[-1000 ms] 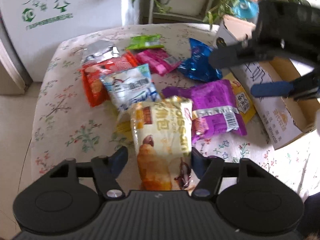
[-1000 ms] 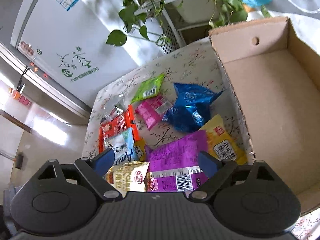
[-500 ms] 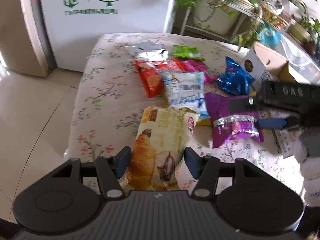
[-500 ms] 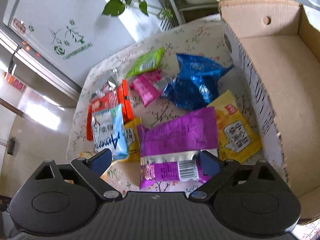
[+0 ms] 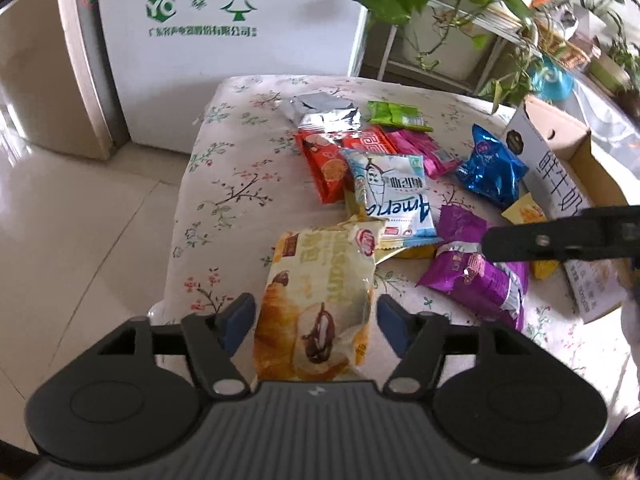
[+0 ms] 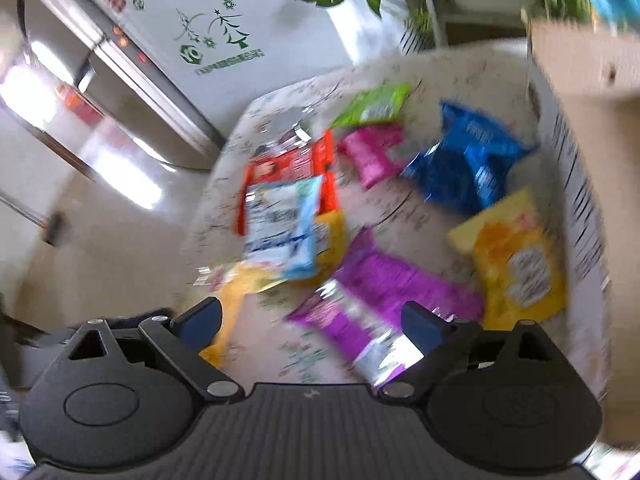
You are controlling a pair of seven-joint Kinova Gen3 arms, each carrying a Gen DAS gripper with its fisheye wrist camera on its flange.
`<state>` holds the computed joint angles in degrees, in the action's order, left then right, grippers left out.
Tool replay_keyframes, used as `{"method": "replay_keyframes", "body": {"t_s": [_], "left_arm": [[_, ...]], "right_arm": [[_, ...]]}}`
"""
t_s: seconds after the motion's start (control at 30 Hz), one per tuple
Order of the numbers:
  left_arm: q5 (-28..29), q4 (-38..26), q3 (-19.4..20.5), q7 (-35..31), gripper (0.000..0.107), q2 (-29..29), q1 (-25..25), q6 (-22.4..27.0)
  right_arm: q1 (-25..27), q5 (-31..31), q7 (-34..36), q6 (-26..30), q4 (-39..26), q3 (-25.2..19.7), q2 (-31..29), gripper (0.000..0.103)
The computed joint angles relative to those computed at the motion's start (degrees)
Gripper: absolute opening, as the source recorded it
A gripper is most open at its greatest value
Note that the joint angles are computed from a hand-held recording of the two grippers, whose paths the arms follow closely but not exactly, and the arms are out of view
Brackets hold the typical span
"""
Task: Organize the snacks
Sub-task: 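Grasp the purple snack bag with the right gripper while the left gripper holds the croissant bag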
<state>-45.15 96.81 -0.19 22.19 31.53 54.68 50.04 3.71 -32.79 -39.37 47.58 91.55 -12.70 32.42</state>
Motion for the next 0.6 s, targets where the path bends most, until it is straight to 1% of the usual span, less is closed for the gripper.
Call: {"method": "replay_keyframes", "body": {"t_s": [0.1, 0.2, 0.27, 0.37, 0.47, 0.53, 0.6], "left_arm": [[0.9, -1.3, 0.5, -2.0, 0.073, 1.2, -0.7, 1.0], [2.1, -0.9, 0.3, -2.5, 0.073, 1.4, -1.5, -0.8], [2.9, -0.3, 0.1, -2.4, 0.073, 1.2, -1.6, -1.9], [3.3, 0.9, -0.8, -1.1, 0.073, 0.6, -1.2, -2.9], [3.5, 1.5, -1.0, -0.6, 0.073, 0.3, -1.4, -3.7], [4.3, 0.9, -0.4, -2.0, 0.074, 0.6, -2.1, -3.4], [5.1, 0.6, -0.2, -3.0, 0.075, 0.9, -2.5, -3.5]], "right_arm": [[-2.8, 2.0, -2.6, -3.9, 1.1, 1.3, 0.2, 0.099], [-4.4, 4.0, -5.7, -7.4, 2.1, 1.8, 0.4, 0.099], [-4.6, 5.2, -6.8, -7.0, 1.7, 1.3, 0.8, 0.101], [-4.7, 7.4, -7.5, -3.8, 0.3, 1.0, 1.3, 0.102], [-4.6, 8.7, -6.7, -1.0, -0.5, 0.7, 1.2, 0.102], [-4.1, 8.5, -5.5, -0.9, -0.3, 0.3, 0.8, 0.102], [-4.1, 8.1, -5.1, -2.4, 0.2, 0.4, 0.5, 0.102]]}}
